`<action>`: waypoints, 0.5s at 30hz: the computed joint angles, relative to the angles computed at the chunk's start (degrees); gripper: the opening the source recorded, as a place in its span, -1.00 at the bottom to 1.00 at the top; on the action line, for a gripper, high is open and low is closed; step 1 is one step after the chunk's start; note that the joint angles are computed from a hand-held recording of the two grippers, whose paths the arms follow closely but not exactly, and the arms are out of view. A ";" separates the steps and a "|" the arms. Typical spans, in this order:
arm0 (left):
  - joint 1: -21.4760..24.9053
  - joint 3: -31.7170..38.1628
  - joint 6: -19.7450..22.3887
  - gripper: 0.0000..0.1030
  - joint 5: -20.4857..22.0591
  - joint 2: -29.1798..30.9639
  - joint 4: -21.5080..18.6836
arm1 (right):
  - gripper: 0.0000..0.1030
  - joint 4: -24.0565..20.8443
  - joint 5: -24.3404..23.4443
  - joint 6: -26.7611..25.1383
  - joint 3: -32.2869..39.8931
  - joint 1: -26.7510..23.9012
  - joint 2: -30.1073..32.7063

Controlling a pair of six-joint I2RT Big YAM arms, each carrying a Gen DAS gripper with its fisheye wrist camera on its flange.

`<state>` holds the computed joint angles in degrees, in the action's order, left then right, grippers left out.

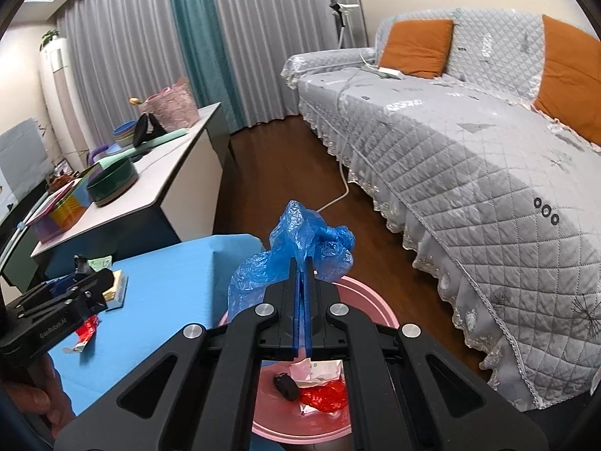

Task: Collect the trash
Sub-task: 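Carry the wrapper and blue bag over the pink bin and open both tools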

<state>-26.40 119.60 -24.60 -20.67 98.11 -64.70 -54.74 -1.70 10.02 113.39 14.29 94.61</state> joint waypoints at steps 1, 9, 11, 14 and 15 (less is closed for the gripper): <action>-0.17 0.84 0.34 -0.10 0.51 0.75 0.12 | -0.96 -0.10 0.11 0.02 0.09 -0.13 0.14; -1.40 7.53 2.66 -0.10 3.96 6.58 -0.34 | -0.96 -1.52 0.79 0.80 1.54 -0.94 1.76; -1.47 8.99 3.06 -0.08 5.04 7.83 -0.73 | -0.89 -1.64 0.81 0.87 1.67 -1.04 1.94; -1.52 11.22 4.14 0.04 7.54 9.44 -2.43 | -0.51 -2.62 1.42 1.02 2.32 -1.00 2.56; -1.69 11.76 4.54 0.08 7.26 9.83 -2.72 | -0.22 -2.58 1.80 1.20 2.25 -0.97 2.56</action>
